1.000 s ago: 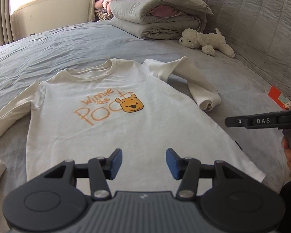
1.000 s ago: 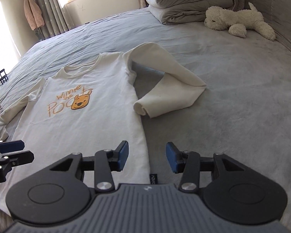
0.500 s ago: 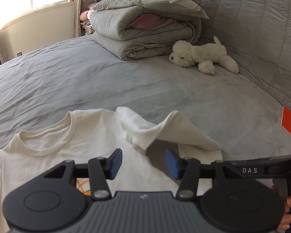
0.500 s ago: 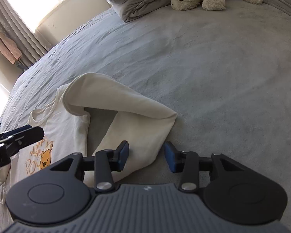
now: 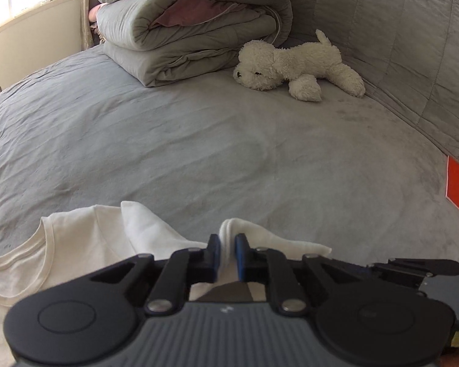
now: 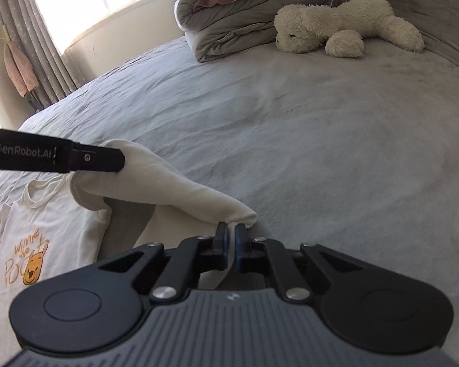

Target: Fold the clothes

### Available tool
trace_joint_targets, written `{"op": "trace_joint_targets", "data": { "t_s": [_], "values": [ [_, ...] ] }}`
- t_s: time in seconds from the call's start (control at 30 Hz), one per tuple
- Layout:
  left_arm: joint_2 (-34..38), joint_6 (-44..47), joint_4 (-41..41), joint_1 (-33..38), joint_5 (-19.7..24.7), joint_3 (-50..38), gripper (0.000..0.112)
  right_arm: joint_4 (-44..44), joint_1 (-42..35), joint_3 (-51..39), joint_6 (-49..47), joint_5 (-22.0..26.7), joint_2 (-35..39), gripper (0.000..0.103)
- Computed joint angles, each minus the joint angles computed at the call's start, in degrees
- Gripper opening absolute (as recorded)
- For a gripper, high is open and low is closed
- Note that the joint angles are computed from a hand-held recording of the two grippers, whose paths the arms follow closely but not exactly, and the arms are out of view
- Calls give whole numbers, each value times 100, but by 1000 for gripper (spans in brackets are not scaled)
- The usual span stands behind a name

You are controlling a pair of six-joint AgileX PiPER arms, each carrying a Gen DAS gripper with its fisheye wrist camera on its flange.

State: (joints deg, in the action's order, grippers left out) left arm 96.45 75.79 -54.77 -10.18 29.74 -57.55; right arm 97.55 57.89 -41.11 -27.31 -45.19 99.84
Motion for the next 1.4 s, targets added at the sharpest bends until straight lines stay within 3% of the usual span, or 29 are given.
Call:
{"op": "trace_joint_targets", "data": {
  "t_s": [0.17, 0.3, 0.37, 0.57, 0.73, 0.9, 0.97, 1.1, 1.17, 1.2, 1.4],
  "values": [
    [-274, 1934, -1887, 579, 407, 546, 6, 79, 685, -124, -150, -1800, 55, 4],
    [-423, 2787, -2491, 1034, 826, 817, 6, -130, 1044, -108, -234, -2430, 40, 4],
    [-468, 2962, -2465, 1247, 925, 889, 6, -382, 1014, 37, -224, -2184, -114, 4],
    [-369, 3448, -2221, 1879, 894, 1095, 6, -1420, 664, 395, 186, -759, -426, 5],
    [20, 3718, -1949, 2241, 568, 1196, 6, -2733, 240, 422, 686, 835, -535, 6],
    [117, 3720, -1529, 2571, 833, 1164, 10, -2102, -75, 51, -370, 2201, -319, 10],
    [46, 3428, -1247, 2639, 1059, 1041, 16, -2222, -93, 132, -290, 2364, -396, 14],
    [-10, 3046, -1166, 2755, 1666, 750, 37, -3607, -107, 723, 1429, 2131, -851, 17],
    [11, 2876, -1156, 2690, 1879, 625, 41, -3926, -89, 1026, 2035, 1822, -1059, 35],
    [24, 2795, -1138, 2619, 1926, 579, 43, -3838, -65, 1096, 2068, 1693, -1114, 39],
    [231, 2484, -889, 1735, 1456, 499, 44, -3273, -58, 1242, 2074, 1374, -1213, 40]
  ]
}}
